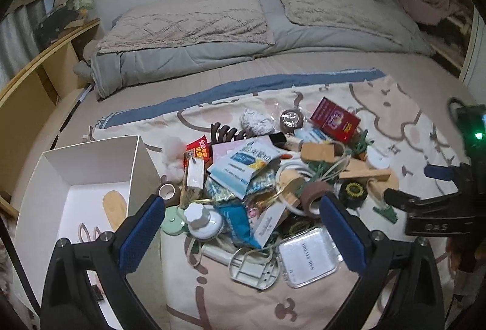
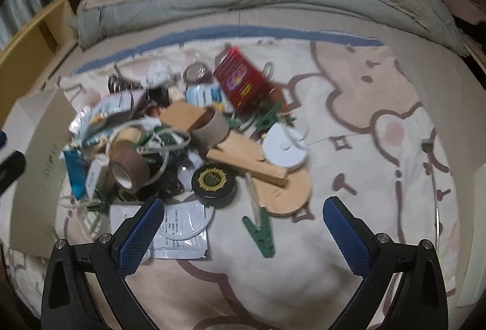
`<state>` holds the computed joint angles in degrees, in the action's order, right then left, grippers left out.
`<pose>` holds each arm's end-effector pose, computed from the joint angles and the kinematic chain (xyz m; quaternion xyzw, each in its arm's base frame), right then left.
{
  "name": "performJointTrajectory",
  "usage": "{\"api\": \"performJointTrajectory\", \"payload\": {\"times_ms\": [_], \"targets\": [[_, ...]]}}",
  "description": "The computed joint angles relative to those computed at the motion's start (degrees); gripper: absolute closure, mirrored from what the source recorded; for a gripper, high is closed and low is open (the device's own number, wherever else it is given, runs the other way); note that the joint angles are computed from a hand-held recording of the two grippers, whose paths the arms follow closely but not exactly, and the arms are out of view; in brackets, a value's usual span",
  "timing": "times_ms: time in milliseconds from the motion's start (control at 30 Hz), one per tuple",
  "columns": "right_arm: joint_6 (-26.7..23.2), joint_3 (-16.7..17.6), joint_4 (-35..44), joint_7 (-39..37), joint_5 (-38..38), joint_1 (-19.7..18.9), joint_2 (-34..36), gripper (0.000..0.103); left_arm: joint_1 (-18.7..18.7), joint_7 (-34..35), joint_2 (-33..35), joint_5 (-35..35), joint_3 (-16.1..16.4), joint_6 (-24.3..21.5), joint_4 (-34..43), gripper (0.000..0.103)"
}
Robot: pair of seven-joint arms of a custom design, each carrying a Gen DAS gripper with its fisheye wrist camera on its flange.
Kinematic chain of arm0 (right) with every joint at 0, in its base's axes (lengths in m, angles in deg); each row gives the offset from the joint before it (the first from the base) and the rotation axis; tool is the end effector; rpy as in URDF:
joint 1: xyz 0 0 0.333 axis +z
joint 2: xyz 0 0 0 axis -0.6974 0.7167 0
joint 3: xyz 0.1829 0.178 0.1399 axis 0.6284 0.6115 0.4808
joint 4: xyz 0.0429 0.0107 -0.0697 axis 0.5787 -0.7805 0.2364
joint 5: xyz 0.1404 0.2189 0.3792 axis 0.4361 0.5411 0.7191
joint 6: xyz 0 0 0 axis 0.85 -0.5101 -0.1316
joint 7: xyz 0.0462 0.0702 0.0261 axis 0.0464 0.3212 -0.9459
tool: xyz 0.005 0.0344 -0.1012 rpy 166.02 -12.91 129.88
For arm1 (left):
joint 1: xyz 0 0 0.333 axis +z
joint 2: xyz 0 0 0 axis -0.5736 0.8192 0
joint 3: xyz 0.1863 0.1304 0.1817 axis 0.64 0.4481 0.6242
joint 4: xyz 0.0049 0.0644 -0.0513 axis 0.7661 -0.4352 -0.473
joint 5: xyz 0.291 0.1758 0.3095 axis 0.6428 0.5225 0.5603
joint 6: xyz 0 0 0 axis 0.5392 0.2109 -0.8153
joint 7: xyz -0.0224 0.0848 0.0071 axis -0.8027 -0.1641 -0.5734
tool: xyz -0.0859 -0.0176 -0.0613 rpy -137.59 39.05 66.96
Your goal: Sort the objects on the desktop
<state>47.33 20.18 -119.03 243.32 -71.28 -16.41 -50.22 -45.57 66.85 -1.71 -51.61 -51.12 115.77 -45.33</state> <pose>0.5967 0.3184 0.4135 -0.4288 0.8451 -0.3166 0.0404 0.8244 -0.2745 0.4367 -0.3558 0.8651 -0.3097 0.1707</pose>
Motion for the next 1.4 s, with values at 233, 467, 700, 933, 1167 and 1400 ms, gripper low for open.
{"api": "performJointTrajectory", "payload": {"times_ms": [233, 467, 700, 933, 1167, 1400], "targets": [[-1.7, -1.4, 10.2, -8.8, 0.8, 1.4, 10.5, 0.000, 1.1, 1.9, 0.4, -0.7, -0.4, 0.2, 1.0, 0.001], [-0.8, -4.4, 17.7, -13.5, 2.2, 3.1, 17.8, 0.000, 1.8, 2.1, 1.2, -1.6, -0.5, 0.3, 3.0, 0.001], [3.6, -6.1, 18.0, -11.8, 4.7, 3.0, 19.4, 0.000, 0.7, -1.1, 6.5, -1.0, 0.5, -2.7, 12.3, 0.001], [-0.9, -5.7, 19.3, -17.8, 4.3, 5.2, 21.1, 0.000, 0.8, -1.6, 6.3, -1.4, 0.0, -2.5, 12.3, 0.001], [5.3, -3.8, 9.3, -14.3, 10.2, 3.7, 14.7, 0.000, 2.4, 0.7, 0.4, -2.7, -1.0, 1.7, 2.9, 0.001], [6.1, -1.4, 4.8, -18.5, 12.3, 3.7, 11.6, 0.000, 3.8, 3.2, -4.0, -4.2, -1.9, 4.1, -4.0, 0.001]]}}
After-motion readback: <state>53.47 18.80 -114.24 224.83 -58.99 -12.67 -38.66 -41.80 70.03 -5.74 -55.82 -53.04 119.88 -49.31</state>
